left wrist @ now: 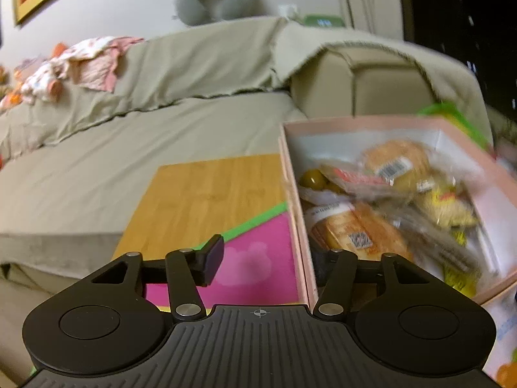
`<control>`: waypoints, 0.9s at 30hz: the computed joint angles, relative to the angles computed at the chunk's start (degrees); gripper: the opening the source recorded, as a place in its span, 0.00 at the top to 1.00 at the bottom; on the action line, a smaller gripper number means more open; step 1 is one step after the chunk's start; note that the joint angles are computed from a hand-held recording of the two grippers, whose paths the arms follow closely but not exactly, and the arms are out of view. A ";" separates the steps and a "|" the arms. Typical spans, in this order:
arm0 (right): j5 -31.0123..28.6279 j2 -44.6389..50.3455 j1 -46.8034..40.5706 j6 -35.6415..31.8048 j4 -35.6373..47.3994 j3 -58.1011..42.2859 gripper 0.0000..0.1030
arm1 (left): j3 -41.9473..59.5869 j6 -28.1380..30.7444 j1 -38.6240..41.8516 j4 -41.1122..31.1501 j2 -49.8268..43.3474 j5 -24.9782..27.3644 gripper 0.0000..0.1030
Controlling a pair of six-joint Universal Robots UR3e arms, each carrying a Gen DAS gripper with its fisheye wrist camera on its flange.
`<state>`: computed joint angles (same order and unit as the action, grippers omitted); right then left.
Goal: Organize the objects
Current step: 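Lower the pink box onto the mat and open the left tool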
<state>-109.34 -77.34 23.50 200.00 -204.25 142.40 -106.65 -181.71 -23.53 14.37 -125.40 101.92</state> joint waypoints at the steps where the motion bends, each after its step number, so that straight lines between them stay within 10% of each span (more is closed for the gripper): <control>1: -1.76 0.37 1.21 0.86 -1.11 0.72 0.17 | -2.57 -0.80 0.03 3.37 1.07 -0.19 0.42; 9: -3.58 -8.81 9.63 8.92 5.42 7.51 0.00 | -30.29 3.32 -9.97 34.25 11.90 8.95 0.45; 17: -14.13 -1.37 24.34 18.09 19.08 -2.16 0.00 | -40.64 -7.73 -19.50 28.79 12.26 10.36 0.46; 27: -21.33 5.62 27.17 24.75 8.65 0.09 0.00 | -42.63 -13.76 -19.22 37.53 4.83 9.81 0.43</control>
<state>-130.67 -71.73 50.67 224.75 -195.60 142.50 -149.28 -195.47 -42.75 51.90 -120.57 111.73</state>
